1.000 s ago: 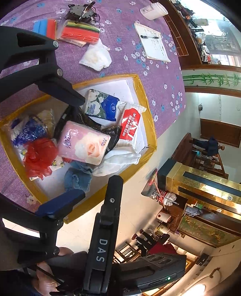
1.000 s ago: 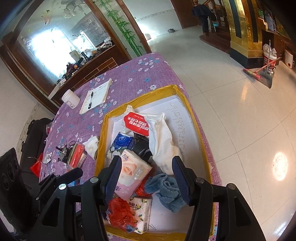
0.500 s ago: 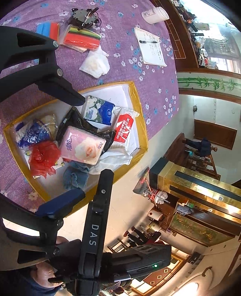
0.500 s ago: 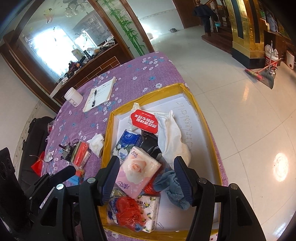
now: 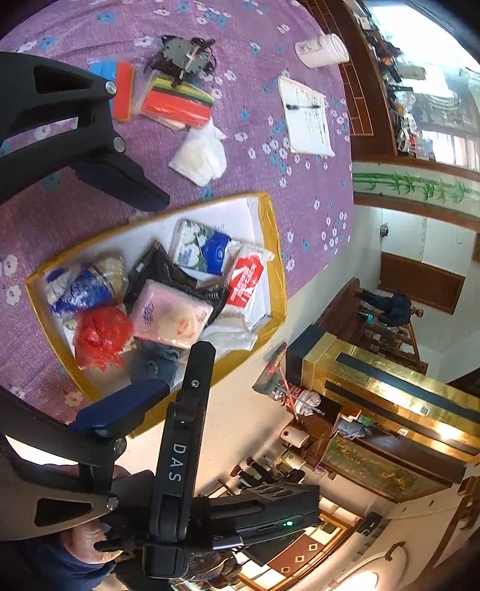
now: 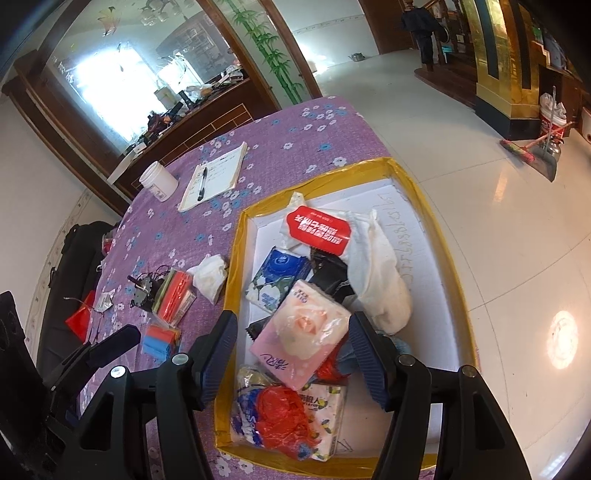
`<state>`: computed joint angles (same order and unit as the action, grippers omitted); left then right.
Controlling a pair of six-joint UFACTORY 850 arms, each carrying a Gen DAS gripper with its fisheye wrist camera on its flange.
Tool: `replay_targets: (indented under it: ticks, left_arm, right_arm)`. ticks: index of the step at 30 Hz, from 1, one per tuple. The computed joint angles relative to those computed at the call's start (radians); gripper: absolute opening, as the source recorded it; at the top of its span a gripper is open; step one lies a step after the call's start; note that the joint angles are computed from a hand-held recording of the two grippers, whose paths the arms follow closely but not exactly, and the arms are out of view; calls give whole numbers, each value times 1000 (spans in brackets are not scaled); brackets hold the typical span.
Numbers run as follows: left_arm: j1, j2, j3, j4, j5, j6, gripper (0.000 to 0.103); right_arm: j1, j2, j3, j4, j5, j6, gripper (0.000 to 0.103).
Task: Organize soft objects
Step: 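Withdraw both tools from the tray toward the remaining items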
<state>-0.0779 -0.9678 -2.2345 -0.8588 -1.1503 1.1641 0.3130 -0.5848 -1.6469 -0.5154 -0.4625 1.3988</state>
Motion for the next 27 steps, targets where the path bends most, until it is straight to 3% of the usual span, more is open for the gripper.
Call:
replay_targets:
  ticks: [13,27]
  left_arm:
    - [72,-75,-102,22,2,-104,91]
    - [162,-212,-286,101,5,-329,91]
  right_arm:
    - [30,-114,-156,144,-26,-189,67]
    - [57,-264,-384,309,-102,-417,67]
